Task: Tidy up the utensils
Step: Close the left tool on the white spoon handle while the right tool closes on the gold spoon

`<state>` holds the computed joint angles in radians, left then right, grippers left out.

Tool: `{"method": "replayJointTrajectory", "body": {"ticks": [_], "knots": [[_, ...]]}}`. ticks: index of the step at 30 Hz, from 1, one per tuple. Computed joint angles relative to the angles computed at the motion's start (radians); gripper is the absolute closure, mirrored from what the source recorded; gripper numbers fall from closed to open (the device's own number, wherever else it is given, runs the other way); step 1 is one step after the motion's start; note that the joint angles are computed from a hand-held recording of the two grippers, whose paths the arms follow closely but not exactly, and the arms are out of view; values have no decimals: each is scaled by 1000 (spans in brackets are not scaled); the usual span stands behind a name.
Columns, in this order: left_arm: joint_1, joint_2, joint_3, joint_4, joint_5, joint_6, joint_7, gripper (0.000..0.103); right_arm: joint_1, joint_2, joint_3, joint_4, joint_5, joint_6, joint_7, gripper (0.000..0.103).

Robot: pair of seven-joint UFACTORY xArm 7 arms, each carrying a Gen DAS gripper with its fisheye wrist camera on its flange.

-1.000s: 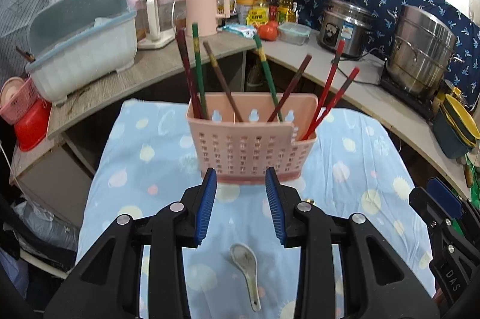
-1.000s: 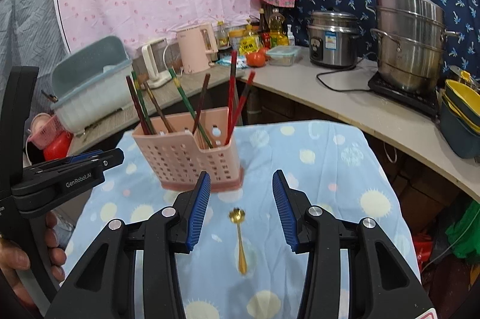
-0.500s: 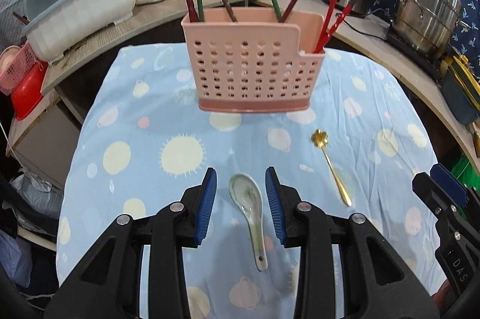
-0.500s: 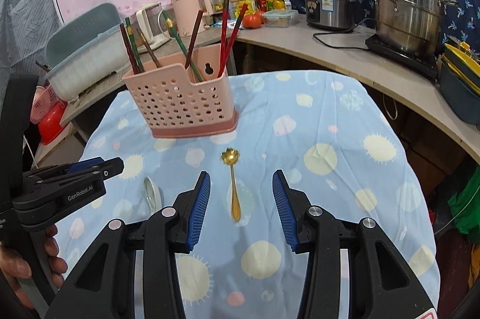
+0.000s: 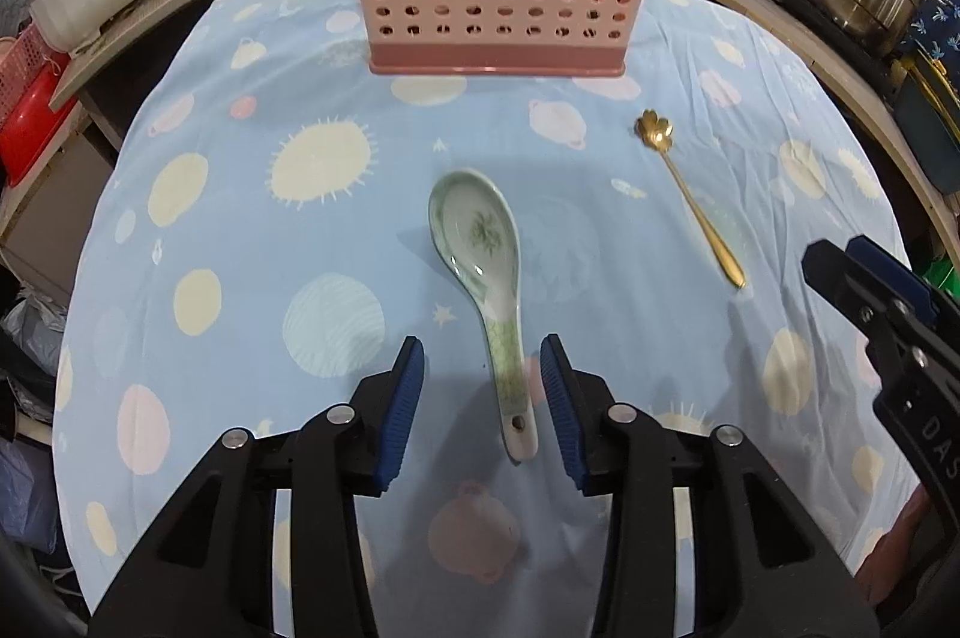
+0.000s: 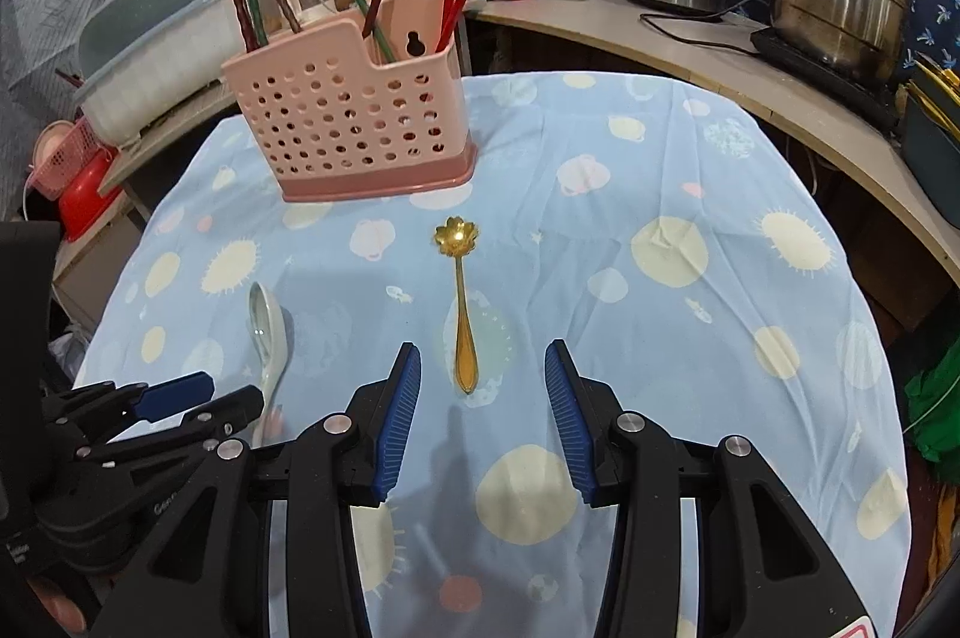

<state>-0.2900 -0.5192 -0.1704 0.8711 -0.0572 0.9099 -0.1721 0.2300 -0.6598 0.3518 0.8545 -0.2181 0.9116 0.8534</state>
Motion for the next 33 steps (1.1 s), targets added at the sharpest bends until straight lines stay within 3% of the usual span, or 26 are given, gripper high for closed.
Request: {"method": "replayJointTrajectory", "body": {"ticks": [18,28,33], "knots": [[-4,-75,29,-98,-38,-31,42,55,16,153,-21,14,-30,-58,-8,65],[-8,-81,22,-110,-46,-51,49,50,27,178,-32,10,-54,-60,-2,84],[-13,-85,19,-118,-37,-65,63,59,33,168,-37,0,-51,-65,-1,92]]}}
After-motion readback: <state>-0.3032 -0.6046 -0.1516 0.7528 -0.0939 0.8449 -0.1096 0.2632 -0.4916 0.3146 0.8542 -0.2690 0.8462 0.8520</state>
